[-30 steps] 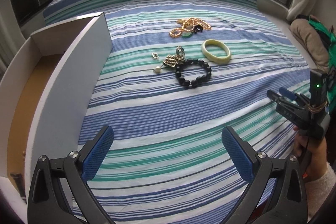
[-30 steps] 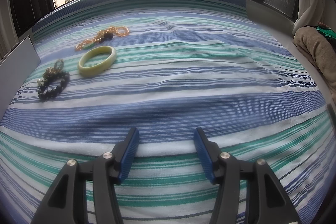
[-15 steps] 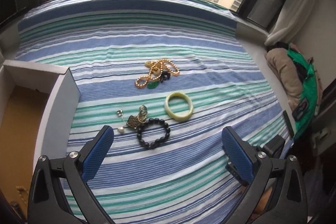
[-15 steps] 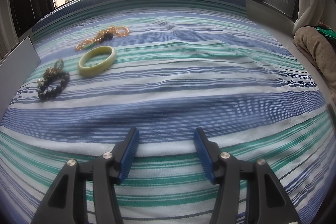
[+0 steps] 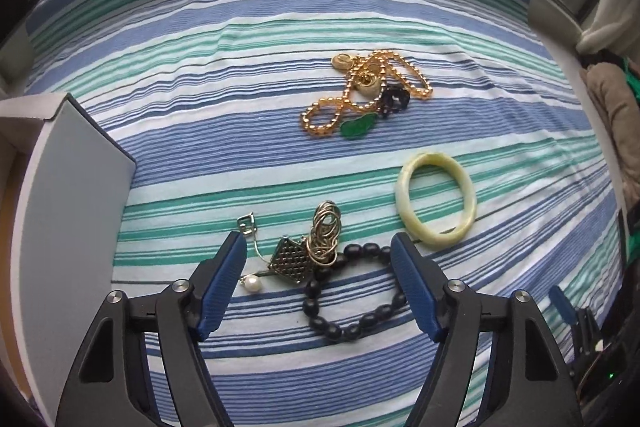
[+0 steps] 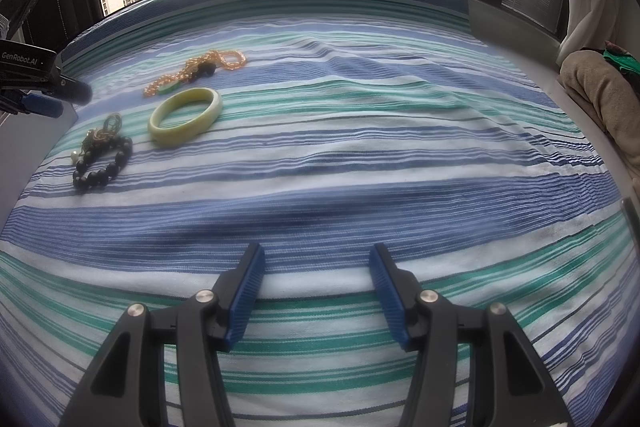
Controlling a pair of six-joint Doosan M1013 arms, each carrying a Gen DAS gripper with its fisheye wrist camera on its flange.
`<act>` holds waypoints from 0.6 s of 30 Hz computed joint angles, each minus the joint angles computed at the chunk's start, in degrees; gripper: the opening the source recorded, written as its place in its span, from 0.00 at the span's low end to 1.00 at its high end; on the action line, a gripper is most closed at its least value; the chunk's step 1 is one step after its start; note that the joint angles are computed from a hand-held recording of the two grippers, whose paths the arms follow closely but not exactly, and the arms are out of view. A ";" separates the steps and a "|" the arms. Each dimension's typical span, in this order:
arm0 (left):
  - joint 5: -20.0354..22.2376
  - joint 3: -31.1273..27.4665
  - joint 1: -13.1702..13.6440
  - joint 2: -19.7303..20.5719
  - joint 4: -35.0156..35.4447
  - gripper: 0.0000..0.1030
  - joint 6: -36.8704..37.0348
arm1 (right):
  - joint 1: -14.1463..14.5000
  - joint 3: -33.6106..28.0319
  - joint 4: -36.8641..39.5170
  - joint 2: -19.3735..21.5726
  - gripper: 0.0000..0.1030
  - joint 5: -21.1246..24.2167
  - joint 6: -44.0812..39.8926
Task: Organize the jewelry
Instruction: 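Lower the left tool onto the silver pendant with rings and close, then lift the silver pendant with left tool while right tool grasps black bead bracelet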
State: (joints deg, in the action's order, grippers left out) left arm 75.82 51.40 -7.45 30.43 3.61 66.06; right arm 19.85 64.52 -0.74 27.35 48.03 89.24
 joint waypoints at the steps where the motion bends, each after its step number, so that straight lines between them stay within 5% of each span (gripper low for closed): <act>1: 0.40 -0.52 -0.05 0.55 0.01 0.68 0.48 | 0.00 0.00 0.00 0.00 0.54 0.00 0.00; 9: 4.14 -4.54 -1.23 4.36 1.97 0.38 3.64 | -0.01 0.00 0.04 0.00 0.54 0.02 -0.02; 11: 4.40 -4.38 -1.26 4.47 2.62 0.17 2.93 | -0.02 0.00 0.03 0.00 0.54 0.02 -0.03; 18: -3.31 2.03 0.24 -1.04 -0.59 0.07 -1.37 | -0.03 0.05 0.04 -0.02 0.54 -0.02 -0.03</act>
State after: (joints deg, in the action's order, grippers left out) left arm 72.50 53.43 -7.21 29.39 3.01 64.69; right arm 19.82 64.57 -0.70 27.33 48.01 89.21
